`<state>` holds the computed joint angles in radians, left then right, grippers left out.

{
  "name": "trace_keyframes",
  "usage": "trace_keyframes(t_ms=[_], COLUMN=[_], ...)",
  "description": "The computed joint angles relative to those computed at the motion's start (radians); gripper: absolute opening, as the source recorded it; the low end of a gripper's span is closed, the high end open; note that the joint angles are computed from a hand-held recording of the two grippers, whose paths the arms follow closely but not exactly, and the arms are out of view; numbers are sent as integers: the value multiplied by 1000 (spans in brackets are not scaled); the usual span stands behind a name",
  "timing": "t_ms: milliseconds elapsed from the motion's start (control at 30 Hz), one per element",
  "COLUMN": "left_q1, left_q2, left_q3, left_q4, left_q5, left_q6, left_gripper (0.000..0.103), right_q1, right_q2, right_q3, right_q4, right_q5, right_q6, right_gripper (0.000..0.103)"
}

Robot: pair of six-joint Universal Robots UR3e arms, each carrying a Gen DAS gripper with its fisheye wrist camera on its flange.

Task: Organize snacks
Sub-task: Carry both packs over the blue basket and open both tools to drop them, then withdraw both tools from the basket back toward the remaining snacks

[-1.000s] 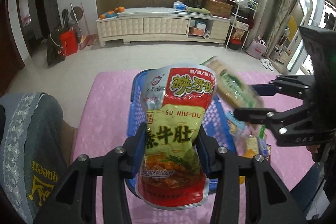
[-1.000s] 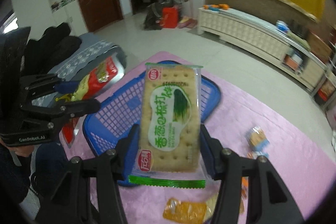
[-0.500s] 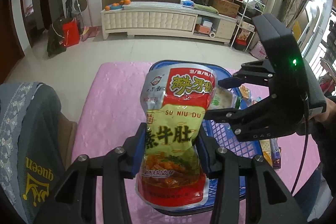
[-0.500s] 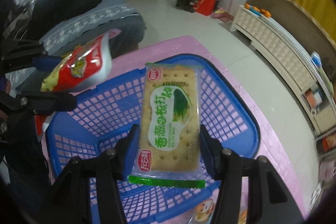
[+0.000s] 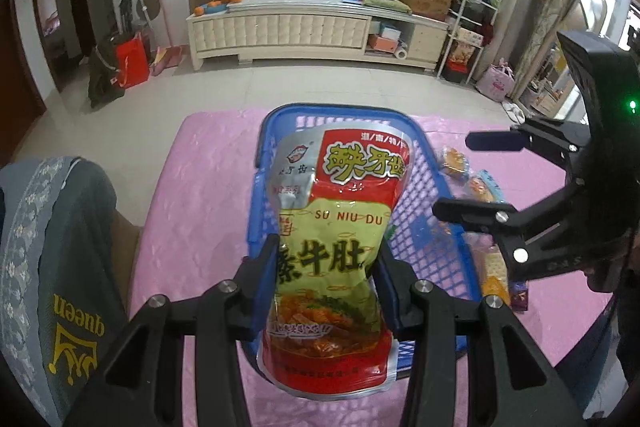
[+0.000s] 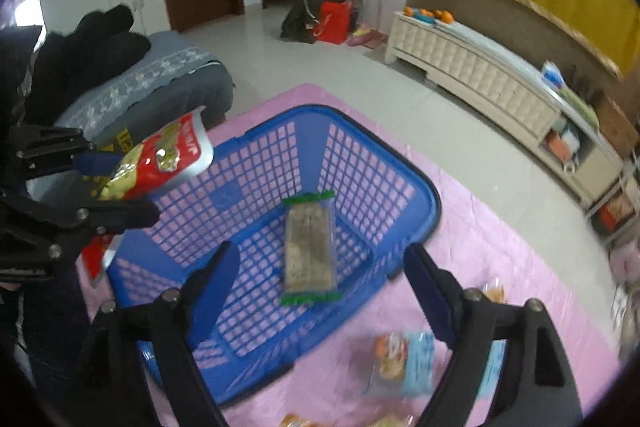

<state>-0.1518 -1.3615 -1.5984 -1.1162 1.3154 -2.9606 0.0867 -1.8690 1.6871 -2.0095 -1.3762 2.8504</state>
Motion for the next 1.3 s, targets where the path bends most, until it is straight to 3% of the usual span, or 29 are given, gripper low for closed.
trace_keyframes(t_ms=[167, 333, 633, 767, 867, 1000, 1067, 1133, 1300], left_q1=[-52, -105, -112, -119, -119, -134, -147, -151, -162], left_q2=[-50, -125, -328, -435, -511, -591, -639, -688, -700], left_q3=[86, 159, 270, 365, 435, 523, 578, 637, 654], left_q4=[-42, -40, 30, 1, -21, -46, -49, -73, -71], left_q5=[34, 69, 30, 35, 31, 27, 48, 45, 82], left_q6=[0, 68, 184, 239, 264, 310, 310, 311, 262], left_gripper=[43, 43, 42, 42, 43, 48, 56, 78, 81], right_q1=[6, -16, -17, -32, -83, -100, -109, -119, -109], right_q2=[-12, -35, 46, 77, 58, 59, 51, 38, 16], right_q3=[-24, -24, -13, -19, 17, 37, 52, 69, 84], right_q4=[26, 53, -22, -17, -15, -28, -41, -46, -30], right_q5=[-45, -70, -119, -158, -113, -122, -115, -100, -107], right_q6=[75, 117, 232, 287, 317, 302, 301, 306, 299], right_gripper=[87, 87, 87, 87, 87, 87, 87, 87, 87])
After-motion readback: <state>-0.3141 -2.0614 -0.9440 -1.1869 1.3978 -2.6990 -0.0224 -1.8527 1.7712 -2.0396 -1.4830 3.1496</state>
